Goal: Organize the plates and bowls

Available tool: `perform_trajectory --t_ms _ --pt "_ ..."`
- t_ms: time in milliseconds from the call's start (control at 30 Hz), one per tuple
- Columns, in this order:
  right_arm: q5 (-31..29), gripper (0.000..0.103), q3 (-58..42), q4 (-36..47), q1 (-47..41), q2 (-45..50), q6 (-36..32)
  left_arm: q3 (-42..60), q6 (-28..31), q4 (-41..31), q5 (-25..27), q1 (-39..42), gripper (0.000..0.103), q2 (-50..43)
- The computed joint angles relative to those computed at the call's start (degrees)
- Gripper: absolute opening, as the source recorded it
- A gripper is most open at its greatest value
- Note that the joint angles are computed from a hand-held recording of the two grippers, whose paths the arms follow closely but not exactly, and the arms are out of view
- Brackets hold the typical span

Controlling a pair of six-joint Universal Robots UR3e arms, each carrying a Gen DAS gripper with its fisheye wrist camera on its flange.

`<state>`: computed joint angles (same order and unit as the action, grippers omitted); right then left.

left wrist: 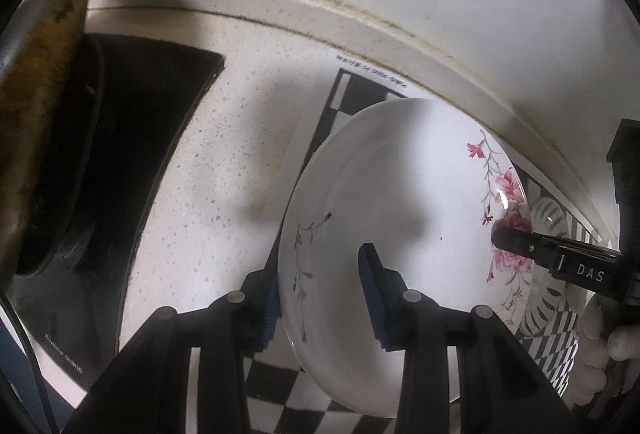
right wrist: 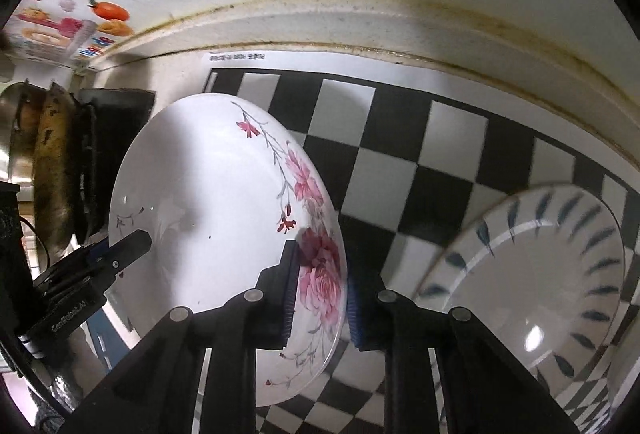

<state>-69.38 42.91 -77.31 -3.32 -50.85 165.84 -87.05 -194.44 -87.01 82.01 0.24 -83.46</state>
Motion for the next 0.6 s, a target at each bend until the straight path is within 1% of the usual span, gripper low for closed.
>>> perform_trajectory --t_ms 67,167,233,400,600 --pt "1.02 0.021 4.23 -0.44 -1.44 -4.26 -1.17 2.6 -0.82 -1.8 0.32 -1.26 0.034 -0.01" --pt "2.17 0.02 9.88 -0.98 -3.53 -9.86 -2.66 6.2 0.24 -5.17 -0.3 -0.99 0.034 0.5" --pt "2.91 0.019 13.47 -0.64 -5.39 -13.89 -4.1 7.76 -0.67 -6.55 -0.23 -2.42 0.034 1.02" --pt "3.63 0.019 22.74 2.64 -12.17 -25.64 -10.05 12.46 -5.36 -8.75 1.08 -9.24 0.034 0.05" --pt "3.34 0.019 31.81 10.05 -23.39 -38.55 -19.83 15.92 -12.41 -9.86 1.7 -18.51 0.034 -1.9"
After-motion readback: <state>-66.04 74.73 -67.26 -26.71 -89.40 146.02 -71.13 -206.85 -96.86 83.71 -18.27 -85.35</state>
